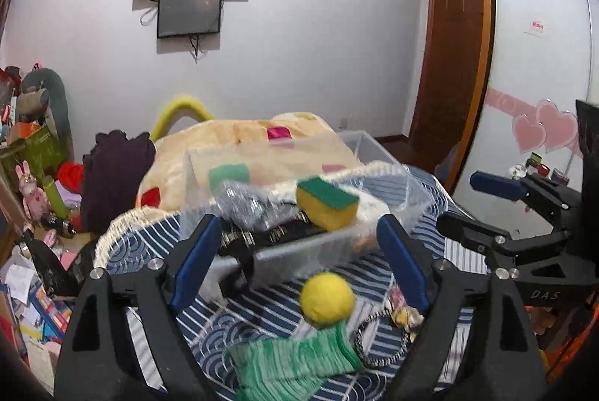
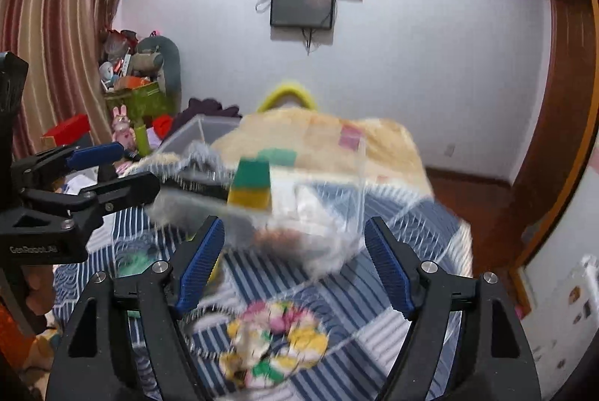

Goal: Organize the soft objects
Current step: 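Lower the scrubber and sponge into the clear box and open both tools, then grasp the yellow felt ball with the left tool while the right tool grasps the scrunchie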

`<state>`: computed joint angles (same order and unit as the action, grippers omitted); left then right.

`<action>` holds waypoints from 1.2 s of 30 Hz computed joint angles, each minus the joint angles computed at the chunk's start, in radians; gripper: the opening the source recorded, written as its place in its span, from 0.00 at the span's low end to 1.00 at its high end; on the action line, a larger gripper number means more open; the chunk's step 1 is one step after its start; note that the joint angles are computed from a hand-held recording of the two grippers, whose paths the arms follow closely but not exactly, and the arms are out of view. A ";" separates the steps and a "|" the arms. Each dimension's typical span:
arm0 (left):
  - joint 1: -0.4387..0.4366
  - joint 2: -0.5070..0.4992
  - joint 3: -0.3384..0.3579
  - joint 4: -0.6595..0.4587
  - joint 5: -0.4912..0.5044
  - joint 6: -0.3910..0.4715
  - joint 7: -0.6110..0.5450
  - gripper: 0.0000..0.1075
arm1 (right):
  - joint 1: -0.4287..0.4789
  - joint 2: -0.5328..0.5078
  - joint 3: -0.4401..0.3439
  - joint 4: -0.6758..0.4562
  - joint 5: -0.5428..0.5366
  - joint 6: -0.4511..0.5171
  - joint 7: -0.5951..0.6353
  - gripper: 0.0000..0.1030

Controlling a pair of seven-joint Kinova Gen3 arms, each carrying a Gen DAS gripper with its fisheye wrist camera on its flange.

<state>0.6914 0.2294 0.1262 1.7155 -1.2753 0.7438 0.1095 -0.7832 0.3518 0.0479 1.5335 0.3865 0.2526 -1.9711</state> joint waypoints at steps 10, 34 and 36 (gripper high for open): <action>0.000 0.064 -0.020 0.026 0.073 -0.061 0.023 0.91 | 0.149 0.067 -0.154 -0.002 -0.161 0.098 0.126 0.73; 0.100 0.108 -0.228 0.037 0.234 -0.266 -0.102 0.38 | 0.165 0.057 -0.146 0.026 -0.284 0.044 0.231 0.10; 0.110 0.089 -0.227 0.057 0.182 -0.249 -0.055 0.38 | 0.152 0.044 -0.130 0.035 -0.273 0.025 0.218 0.10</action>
